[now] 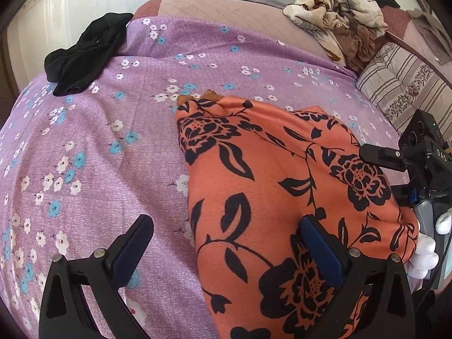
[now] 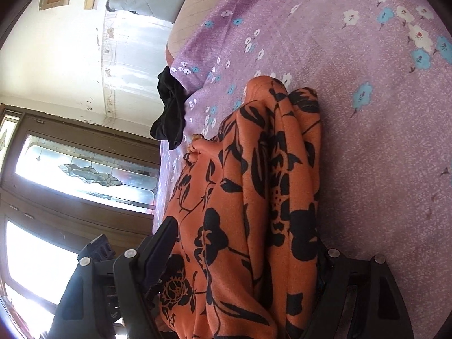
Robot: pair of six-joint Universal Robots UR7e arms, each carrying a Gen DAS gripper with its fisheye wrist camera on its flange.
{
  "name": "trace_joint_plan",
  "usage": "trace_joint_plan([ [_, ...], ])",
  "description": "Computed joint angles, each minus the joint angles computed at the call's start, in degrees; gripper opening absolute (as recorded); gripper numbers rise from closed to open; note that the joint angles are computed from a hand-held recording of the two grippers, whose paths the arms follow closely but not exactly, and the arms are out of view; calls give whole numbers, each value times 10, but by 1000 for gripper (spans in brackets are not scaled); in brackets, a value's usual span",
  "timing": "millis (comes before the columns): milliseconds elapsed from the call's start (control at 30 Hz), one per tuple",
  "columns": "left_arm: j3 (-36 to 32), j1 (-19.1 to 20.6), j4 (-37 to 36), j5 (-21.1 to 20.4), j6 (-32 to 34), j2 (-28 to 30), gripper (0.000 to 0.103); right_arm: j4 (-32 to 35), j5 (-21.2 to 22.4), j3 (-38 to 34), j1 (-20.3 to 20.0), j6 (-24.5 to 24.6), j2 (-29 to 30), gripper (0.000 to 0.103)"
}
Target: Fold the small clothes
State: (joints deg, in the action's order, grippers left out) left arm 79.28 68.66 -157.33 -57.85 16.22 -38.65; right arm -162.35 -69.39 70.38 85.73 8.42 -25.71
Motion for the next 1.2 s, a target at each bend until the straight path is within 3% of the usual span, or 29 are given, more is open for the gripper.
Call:
trace_joint_plan([
  [267, -8, 4, 11, -10, -10, 2, 103, -14, -21, 5, 8, -10, 2, 79],
  [500, -15, 8, 19, -27, -16, 4, 102, -26, -48, 13, 13, -7, 0, 65],
  [633, -17, 11, 34, -55, -13, 1, 84, -25, -63, 12, 17, -4, 0, 58],
  [900, -12, 10, 30, -64, -8, -4, 71, -32, -70, 15, 27, -12, -1, 56],
  [1000, -16, 12, 39, -64, -13, -3, 72, -30, -73, 14, 24, -1, 2, 55],
  [1100, -50, 21, 129, -82, -60, 3, 94, -33, -70, 17, 22, 7, 2, 55],
  [1133, -63, 28, 161, -101, -82, 6, 94, -35, -72, 18, 22, 7, 2, 55],
  [1200, -63, 33, 157, -119, -93, 3, 93, -40, -75, 20, 23, 8, 1, 55],
])
